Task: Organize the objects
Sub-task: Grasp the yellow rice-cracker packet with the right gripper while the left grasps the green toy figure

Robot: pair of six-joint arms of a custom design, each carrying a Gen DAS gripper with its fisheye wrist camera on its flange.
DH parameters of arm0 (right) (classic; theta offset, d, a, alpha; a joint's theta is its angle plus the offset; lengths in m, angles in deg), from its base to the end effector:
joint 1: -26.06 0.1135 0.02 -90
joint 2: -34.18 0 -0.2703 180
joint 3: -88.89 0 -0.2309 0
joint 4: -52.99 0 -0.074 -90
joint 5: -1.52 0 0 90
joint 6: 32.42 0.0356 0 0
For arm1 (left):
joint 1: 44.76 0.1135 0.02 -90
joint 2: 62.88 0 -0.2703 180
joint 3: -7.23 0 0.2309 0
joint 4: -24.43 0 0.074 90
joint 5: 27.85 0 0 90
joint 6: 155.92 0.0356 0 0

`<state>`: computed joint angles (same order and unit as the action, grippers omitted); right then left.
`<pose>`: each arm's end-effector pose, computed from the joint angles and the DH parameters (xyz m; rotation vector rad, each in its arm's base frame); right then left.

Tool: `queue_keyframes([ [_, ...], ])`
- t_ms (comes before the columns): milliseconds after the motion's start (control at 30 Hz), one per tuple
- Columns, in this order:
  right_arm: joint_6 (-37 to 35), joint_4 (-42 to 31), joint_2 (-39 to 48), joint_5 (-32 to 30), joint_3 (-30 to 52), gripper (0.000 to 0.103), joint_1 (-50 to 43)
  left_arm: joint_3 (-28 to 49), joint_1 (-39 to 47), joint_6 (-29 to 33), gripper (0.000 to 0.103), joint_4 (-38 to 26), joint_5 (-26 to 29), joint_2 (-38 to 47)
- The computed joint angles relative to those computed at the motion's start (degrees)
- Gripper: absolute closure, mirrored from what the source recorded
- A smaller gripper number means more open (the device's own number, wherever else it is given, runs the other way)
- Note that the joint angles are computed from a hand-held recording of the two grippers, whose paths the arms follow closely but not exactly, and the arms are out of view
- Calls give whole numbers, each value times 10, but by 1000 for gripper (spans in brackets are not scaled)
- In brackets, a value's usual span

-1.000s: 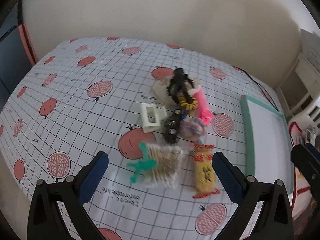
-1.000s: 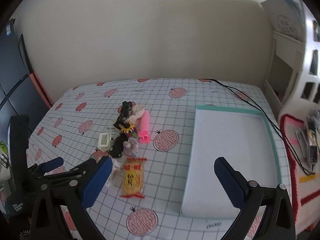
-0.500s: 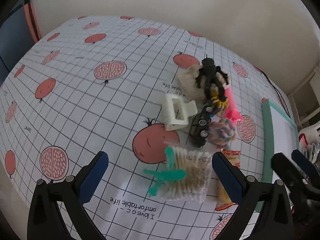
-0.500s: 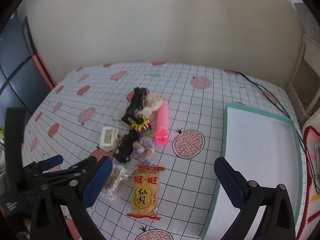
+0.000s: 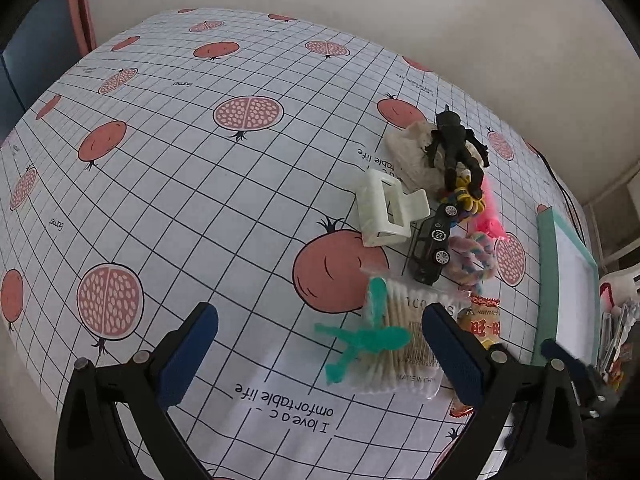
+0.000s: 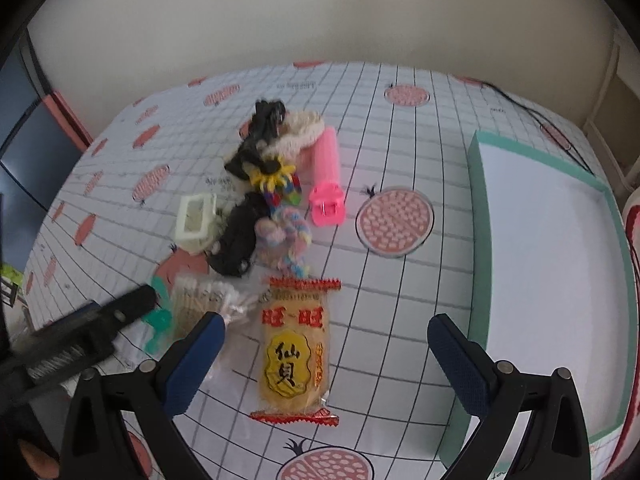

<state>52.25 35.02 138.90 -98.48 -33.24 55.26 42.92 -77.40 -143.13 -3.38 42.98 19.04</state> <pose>0.2527 0.1483 0.1078 -0.8597 2.5867 0.3592 0.1506 -0.0826 0.1109 -1.0870 2.4831 -0.0479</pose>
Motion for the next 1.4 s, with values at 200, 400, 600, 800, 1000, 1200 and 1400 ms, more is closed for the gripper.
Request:
queue_keyframes([
  [200, 8, -10, 42, 14, 9, 1, 13, 0, 2, 10, 2, 33, 19, 22],
  [400, 24, -18, 62, 21, 11, 1, 23, 10, -4, 15, 3, 47, 30, 48],
  [600, 37, -20, 82, 33, 16, 1, 29, 15, -8, 16, 9, 63, 38, 67],
  [800, 28, -18, 82, 41, 10, 1, 29, 9, -6, 17, 17, 89, 48, 79],
  [1000, 36, -21, 82, 43, 15, 8, 36, -17, -2, 7, 33, 129, 63, 70],
  [1200, 34, -28, 76, 44, 17, 21, 32, -51, 3, -10, 43, 174, 78, 51],
  [1400, 27, -34, 65, 37, 14, 37, 30, -73, 0, -21, 53, 184, 81, 25],
])
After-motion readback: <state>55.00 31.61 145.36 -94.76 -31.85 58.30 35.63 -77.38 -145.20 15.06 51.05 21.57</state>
